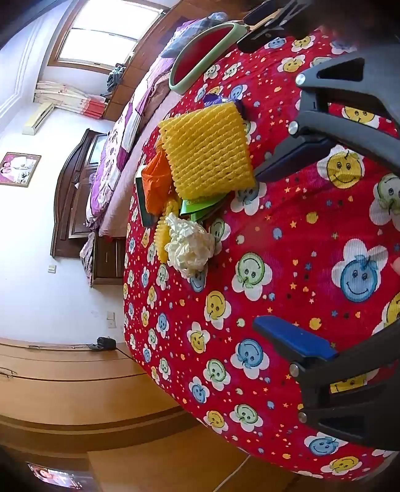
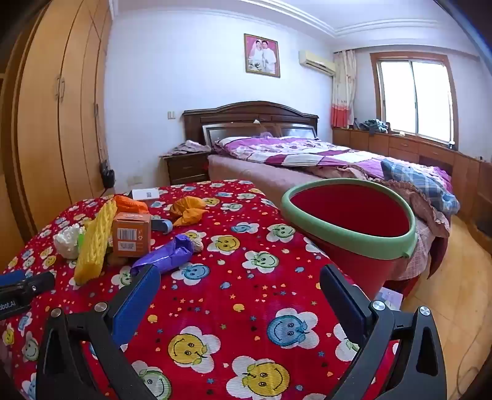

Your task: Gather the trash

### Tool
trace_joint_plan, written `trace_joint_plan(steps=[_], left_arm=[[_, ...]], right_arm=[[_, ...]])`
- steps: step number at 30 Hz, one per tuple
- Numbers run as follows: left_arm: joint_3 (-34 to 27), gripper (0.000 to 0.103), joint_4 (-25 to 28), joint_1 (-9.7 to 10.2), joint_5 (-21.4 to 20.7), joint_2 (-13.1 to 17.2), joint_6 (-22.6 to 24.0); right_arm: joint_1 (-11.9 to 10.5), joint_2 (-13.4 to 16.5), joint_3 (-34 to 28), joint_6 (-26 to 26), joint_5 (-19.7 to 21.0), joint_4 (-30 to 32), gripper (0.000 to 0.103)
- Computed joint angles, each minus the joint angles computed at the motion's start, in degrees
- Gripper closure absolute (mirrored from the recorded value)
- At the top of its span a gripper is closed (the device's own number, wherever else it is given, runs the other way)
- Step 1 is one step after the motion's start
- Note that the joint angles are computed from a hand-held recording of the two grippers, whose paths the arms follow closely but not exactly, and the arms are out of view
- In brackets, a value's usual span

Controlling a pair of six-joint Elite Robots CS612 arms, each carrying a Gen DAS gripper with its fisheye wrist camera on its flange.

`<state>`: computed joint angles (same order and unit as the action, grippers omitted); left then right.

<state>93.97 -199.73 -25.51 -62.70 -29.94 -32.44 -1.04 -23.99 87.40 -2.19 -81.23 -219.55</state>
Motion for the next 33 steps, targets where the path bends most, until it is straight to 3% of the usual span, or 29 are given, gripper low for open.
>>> trace_joint_plan(steps=[33], left_arm=[[0.1,0.015,0.2,-0.17,0.5,-0.1,0.1]], right_arm=[[0.1,-0.2,0.2,-0.6,-0.6,-0.1,0.001]])
